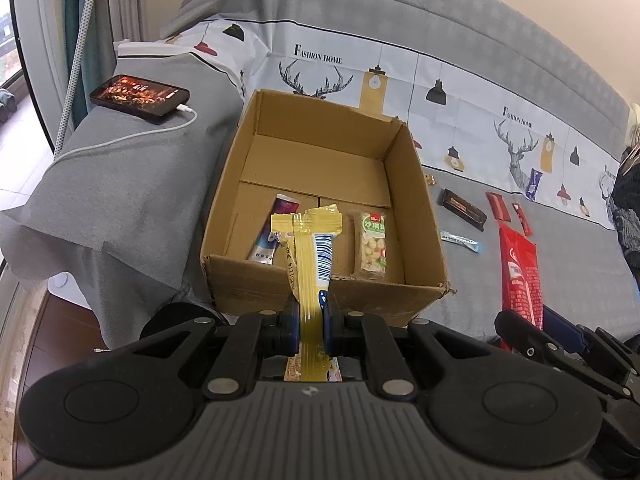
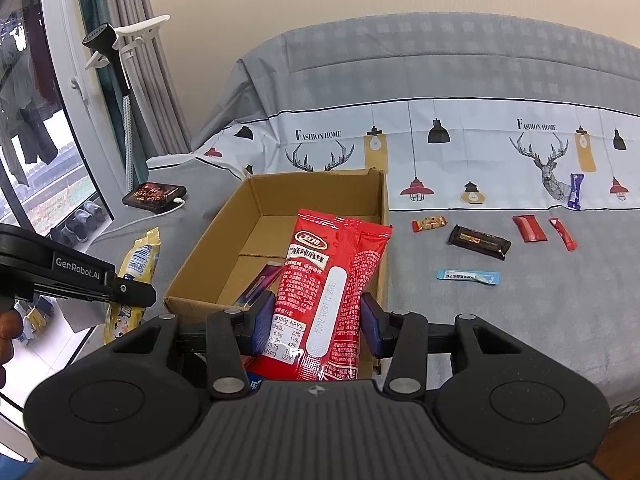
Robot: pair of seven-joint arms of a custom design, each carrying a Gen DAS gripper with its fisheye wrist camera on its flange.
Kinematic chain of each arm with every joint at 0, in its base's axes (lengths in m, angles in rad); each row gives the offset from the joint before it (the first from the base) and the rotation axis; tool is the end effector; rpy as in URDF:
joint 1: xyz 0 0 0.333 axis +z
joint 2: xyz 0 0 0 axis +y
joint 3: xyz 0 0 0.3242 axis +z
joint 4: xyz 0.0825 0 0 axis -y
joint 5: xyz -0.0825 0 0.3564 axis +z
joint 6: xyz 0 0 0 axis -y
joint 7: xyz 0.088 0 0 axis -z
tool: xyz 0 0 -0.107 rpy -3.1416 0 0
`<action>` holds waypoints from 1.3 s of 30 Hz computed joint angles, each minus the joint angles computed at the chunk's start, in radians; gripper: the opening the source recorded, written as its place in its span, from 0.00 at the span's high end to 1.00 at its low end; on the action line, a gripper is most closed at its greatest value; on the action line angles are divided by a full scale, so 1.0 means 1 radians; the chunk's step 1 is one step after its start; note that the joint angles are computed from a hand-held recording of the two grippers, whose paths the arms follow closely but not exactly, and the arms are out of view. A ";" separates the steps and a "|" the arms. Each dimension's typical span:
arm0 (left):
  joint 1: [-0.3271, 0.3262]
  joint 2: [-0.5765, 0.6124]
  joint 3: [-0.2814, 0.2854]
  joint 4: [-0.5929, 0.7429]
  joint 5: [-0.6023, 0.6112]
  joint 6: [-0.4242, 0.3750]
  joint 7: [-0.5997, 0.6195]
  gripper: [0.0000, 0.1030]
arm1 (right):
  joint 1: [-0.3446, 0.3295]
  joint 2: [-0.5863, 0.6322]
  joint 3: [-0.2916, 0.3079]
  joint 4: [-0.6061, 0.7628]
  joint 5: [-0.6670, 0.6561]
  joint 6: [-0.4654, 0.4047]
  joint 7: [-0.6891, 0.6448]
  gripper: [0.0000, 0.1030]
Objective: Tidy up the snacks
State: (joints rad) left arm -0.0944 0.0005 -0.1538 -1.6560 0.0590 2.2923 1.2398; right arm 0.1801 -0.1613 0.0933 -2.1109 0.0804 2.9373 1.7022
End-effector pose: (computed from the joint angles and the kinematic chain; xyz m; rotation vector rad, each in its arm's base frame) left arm 0.5617 -0.1410 0.6751 -1.9600 1.8487 -0.7432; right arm 0.5096 0.1414 0.6251 -1.6317 1.5078 -0.6178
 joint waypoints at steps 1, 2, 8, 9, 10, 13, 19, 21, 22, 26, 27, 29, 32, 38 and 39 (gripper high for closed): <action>0.000 0.003 0.000 0.003 0.000 -0.002 0.000 0.88 | 0.000 0.002 0.000 0.003 -0.001 -0.004 0.000 0.54; 0.001 0.005 0.000 0.005 -0.001 -0.003 0.002 0.88 | -0.003 0.006 0.004 0.011 -0.009 -0.010 0.009 0.54; 0.003 0.023 0.000 0.024 -0.003 -0.015 -0.001 0.88 | 0.003 0.020 0.000 0.027 -0.017 -0.029 0.015 0.54; 0.004 0.027 0.000 0.028 -0.004 -0.017 -0.001 0.88 | 0.004 0.024 -0.001 0.032 -0.018 -0.034 0.015 0.54; 0.004 0.031 0.000 0.033 -0.004 -0.020 -0.002 0.88 | 0.004 0.028 -0.003 0.038 -0.020 -0.039 0.015 0.54; 0.006 0.043 0.000 0.046 -0.007 -0.024 -0.001 0.88 | 0.004 0.037 -0.001 0.047 -0.038 -0.047 0.028 0.54; 0.010 0.071 -0.001 0.078 -0.011 -0.035 0.004 0.88 | 0.010 0.064 -0.007 0.079 -0.064 -0.072 0.040 0.54; 0.011 0.085 -0.001 0.094 -0.009 -0.041 0.006 0.88 | 0.011 0.078 -0.011 0.095 -0.074 -0.082 0.051 0.54; 0.012 0.093 -0.002 0.104 -0.008 -0.044 0.007 0.88 | 0.011 0.083 -0.011 0.103 -0.083 -0.087 0.063 0.54; 0.015 0.125 -0.001 0.145 -0.002 -0.059 0.004 0.88 | 0.021 0.111 -0.022 0.134 -0.082 -0.099 0.058 0.54; 0.017 0.134 -0.002 0.157 -0.002 -0.061 0.007 0.88 | 0.024 0.120 -0.025 0.145 -0.080 -0.103 0.054 0.54; 0.018 0.155 -0.002 0.186 0.003 -0.070 0.005 0.88 | 0.029 0.137 -0.030 0.166 -0.074 -0.111 0.044 0.54; 0.018 0.191 -0.002 0.237 0.010 -0.081 0.001 0.88 | 0.037 0.168 -0.038 0.205 -0.066 -0.124 0.031 0.54; 0.018 0.291 0.000 0.381 0.029 -0.107 -0.004 0.88 | 0.054 0.247 -0.052 0.304 -0.032 -0.156 -0.008 0.54; 0.017 0.313 0.002 0.413 0.038 -0.114 -0.006 0.88 | 0.056 0.263 -0.054 0.326 -0.024 -0.162 -0.012 0.54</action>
State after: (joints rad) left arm -0.0779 0.3133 -0.1517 -1.2434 0.0970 2.1786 1.2337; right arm 0.2364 0.1020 0.0394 -1.7854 0.0567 2.7755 1.6897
